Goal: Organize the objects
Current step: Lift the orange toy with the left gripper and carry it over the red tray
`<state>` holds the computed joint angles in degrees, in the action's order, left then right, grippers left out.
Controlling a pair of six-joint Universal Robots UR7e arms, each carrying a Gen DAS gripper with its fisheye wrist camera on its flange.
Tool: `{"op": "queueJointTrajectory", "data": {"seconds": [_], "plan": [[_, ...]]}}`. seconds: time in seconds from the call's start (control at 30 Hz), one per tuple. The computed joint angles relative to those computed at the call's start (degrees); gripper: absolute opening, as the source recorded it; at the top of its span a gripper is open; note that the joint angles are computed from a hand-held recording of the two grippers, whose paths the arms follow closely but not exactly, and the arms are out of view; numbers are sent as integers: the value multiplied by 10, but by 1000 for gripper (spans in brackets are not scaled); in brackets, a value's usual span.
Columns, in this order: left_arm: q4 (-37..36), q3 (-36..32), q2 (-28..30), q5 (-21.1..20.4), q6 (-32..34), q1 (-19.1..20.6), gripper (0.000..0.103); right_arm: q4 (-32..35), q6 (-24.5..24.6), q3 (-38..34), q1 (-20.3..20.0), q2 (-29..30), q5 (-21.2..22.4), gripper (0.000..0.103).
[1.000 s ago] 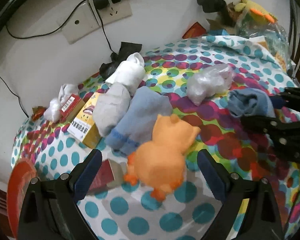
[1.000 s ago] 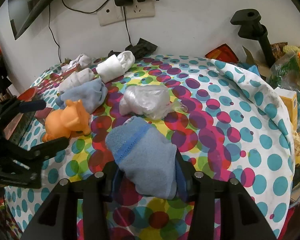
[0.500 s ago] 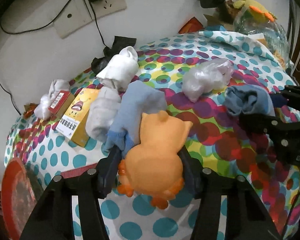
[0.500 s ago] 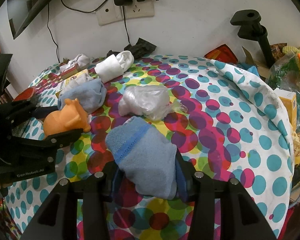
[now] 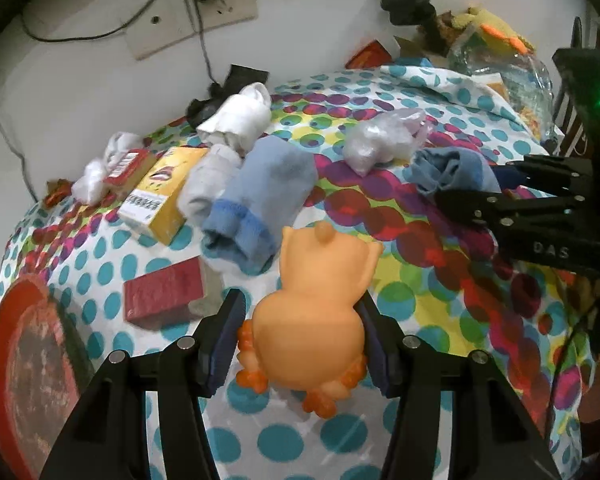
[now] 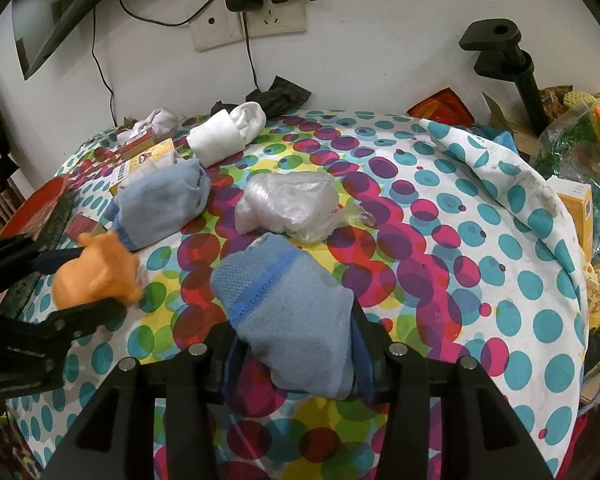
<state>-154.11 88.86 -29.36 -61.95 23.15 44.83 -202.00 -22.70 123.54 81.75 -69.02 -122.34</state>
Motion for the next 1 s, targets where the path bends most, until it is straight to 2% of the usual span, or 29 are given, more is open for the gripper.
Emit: {"op": "queueJointTrajectory", "data": {"seconds": [0.17,0.6,1.0], "plan": [[7,12,-21,0,-18,3,52,-3,-4,-5,3,6,-12,47],[-10,19,-60,35,-53,16,52,-10,-11,-11,9,16,-30,47],[-19,1,-93,111,-101,58,52,-16,-19,-15,17,26,-51,48]]}}
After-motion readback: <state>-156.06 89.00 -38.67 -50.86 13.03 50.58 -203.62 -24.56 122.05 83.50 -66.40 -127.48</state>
